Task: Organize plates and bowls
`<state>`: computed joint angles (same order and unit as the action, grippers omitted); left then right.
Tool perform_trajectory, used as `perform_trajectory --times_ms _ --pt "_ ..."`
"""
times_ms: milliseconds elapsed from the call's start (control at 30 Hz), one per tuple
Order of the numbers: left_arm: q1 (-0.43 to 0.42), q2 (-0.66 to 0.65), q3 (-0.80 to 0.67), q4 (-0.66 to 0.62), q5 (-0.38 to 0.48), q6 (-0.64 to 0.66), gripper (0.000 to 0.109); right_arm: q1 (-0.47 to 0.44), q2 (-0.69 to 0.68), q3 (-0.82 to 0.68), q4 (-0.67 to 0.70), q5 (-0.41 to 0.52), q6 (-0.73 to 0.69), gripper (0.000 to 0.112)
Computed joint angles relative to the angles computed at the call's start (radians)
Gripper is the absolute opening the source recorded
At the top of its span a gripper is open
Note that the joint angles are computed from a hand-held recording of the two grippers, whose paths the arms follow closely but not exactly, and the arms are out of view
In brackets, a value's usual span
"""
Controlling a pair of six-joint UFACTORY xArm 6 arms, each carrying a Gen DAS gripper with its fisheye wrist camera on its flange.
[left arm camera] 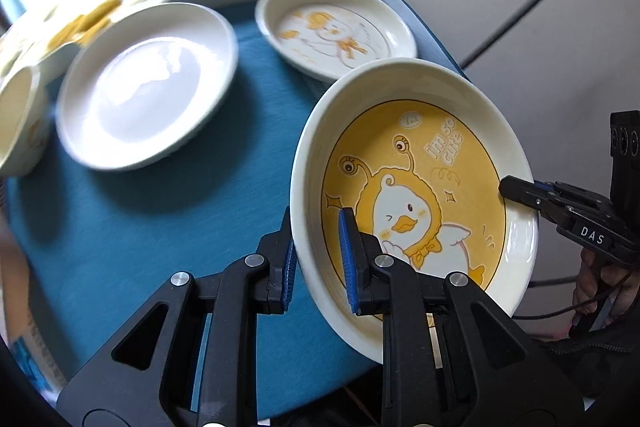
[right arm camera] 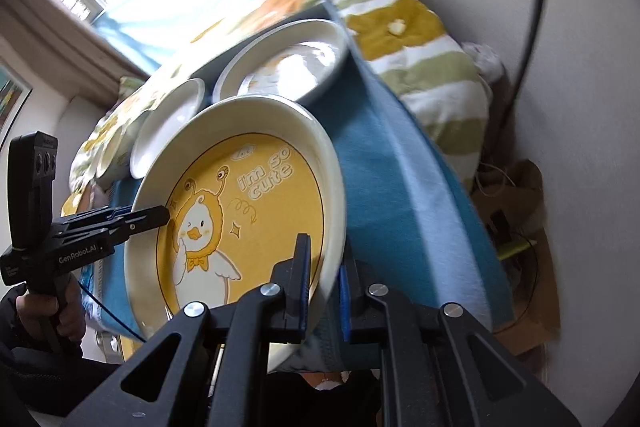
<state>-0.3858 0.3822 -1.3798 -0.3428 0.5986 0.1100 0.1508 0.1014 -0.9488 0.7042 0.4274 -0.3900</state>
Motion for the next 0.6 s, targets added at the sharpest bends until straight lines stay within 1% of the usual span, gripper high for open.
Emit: perform_trajectory --times_ms 167,333,467,600 --pt "0.065 -0.197 0.220 0.035 -0.080 -0.067 0.017 0.074 0.003 -0.055 0.022 0.038 -0.054 0.012" --pt "0.158 -0.382 0.422 0.090 -0.116 -0.120 0.017 0.161 0.044 -0.123 0.035 0.070 -0.087 0.012" --pt "0.239 -0.477 0.544 0.103 -0.136 -0.132 0.017 0.232 0.114 -0.189 0.050 0.085 -0.104 0.012" --pt "0.317 -0.500 0.612 0.066 -0.150 -0.090 0.017 0.303 0.198 -0.259 0.069 0.082 -0.112 0.012"
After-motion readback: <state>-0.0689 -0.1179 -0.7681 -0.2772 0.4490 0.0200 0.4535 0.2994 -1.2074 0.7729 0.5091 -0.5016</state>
